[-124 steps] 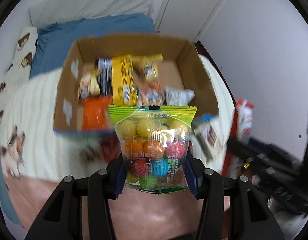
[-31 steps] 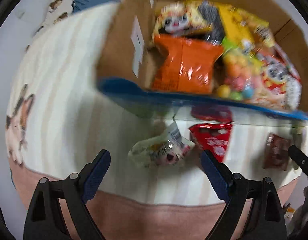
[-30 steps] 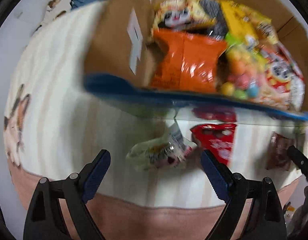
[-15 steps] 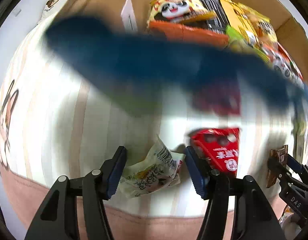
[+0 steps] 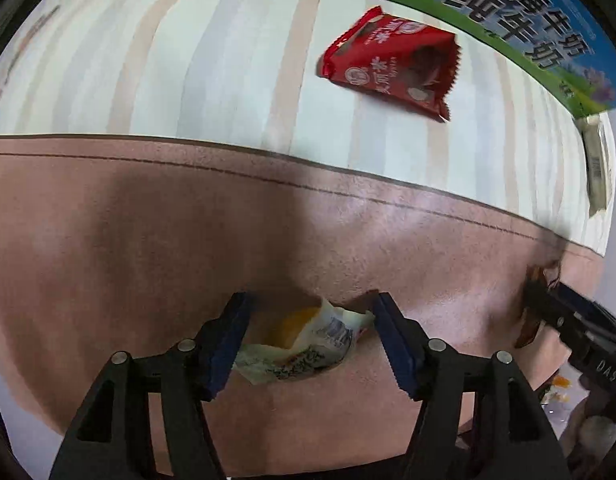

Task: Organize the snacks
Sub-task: 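Grasp the small white candy packet with the left tool while the right grasps the brown wafer pack, then carry both packets into the cardboard box and open both tools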

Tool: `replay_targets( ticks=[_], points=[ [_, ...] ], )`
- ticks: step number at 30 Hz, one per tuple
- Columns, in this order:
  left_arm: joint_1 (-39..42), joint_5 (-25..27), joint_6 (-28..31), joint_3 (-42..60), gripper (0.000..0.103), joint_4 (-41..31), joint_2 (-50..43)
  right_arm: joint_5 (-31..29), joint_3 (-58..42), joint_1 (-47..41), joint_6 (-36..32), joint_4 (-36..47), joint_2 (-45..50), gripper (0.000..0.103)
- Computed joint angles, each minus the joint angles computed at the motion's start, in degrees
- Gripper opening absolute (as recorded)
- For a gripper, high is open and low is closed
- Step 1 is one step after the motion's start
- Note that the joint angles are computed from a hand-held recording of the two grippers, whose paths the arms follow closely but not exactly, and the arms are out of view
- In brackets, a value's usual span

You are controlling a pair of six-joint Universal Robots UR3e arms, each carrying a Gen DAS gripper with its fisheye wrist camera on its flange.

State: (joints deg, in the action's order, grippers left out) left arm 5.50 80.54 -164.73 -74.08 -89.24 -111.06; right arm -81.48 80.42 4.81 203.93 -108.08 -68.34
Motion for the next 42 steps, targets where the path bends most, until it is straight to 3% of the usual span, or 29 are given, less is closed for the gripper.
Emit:
replay_targets(
  ticks=[2, 7, 9, 11, 13, 19, 22, 27, 31, 32, 35, 37, 40, 42],
  points=[
    [1.27, -0.61, 1.8, 0.67, 0.07, -1.08, -1.03, 0.15, -0.43, -0.02, 0.34, 0.22, 0.47, 0.09],
    [0.62, 0.78, 2.24, 1.28, 0.071, -1.21, -1.58, -1.72, -2.5, 1.27, 0.43, -0.09, 3.48, 0.092],
    [-1.44, 4.4, 0.14, 0.87, 0.056, -0.41, -0.97, -2.44, -1.27, 2.14, 1.17, -1.74, 3.32, 0.088],
    [-7.28, 5.59, -5.42, 6.2, 0.052, -0.54, -3.91, -3.8, 0.13, 2.47, 1.9, -3.17, 2.61, 0.077],
    [-8.9, 5.16, -7.06, 6.7, 0.04, -1.53, -3.34, -3.42, 3.04, 2.05, 1.96, -4.81, 0.16, 0.072],
    [-10.9, 2.37, -8.35, 6.91, 0.037, -4.98, -0.85, 0.17, 10.64, -1.64, 1.54, -5.95, -8.71, 0.066],
    [-8.58, -2.02, -8.64, 9.73, 0.027, -9.8, -0.06, 2.18, 11.66, -2.99, 1.34, -5.1, -11.59, 0.065],
    [-4.87, -7.1, -7.37, 17.87, 0.029, -15.04, -1.69, 4.23, 9.28, -3.81, 0.87, -2.55, -13.29, 0.065],
    [-3.49, -7.87, -5.17, 23.47, 0.053, -20.95, -5.2, 6.01, 10.24, -5.74, 0.17, 0.48, -16.63, 0.066],
    [-3.19, -7.56, -4.04, 23.17, 0.063, -21.41, -5.51, 6.19, 10.78, -5.1, 1.02, -1.32, -15.43, 0.065],
    [-4.8, -3.83, -2.42, 21.48, 0.073, -18.75, -8.42, 6.06, 10.98, -3.89, 2.4, -2.61, -14.37, 0.066],
    [-6.93, 0.52, -3.66, 18.37, 0.073, -14.89, -8.86, 6.36, 13.13, -3.61, 2.87, -4.38, -14.54, 0.066],
    [-7.46, 1.55, -4.1, 14.17, 0.073, -11.3, -8.43, 6.6, 13.77, -3.02, 3.49, -5.1, -14.28, 0.066],
    [-7.27, 1.67, -5.59, 10.2, 0.058, -7.59, -5.69, 6.17, 13.89, -2.59, 3.71, -5.4, -14.35, 0.066]
  ],
)
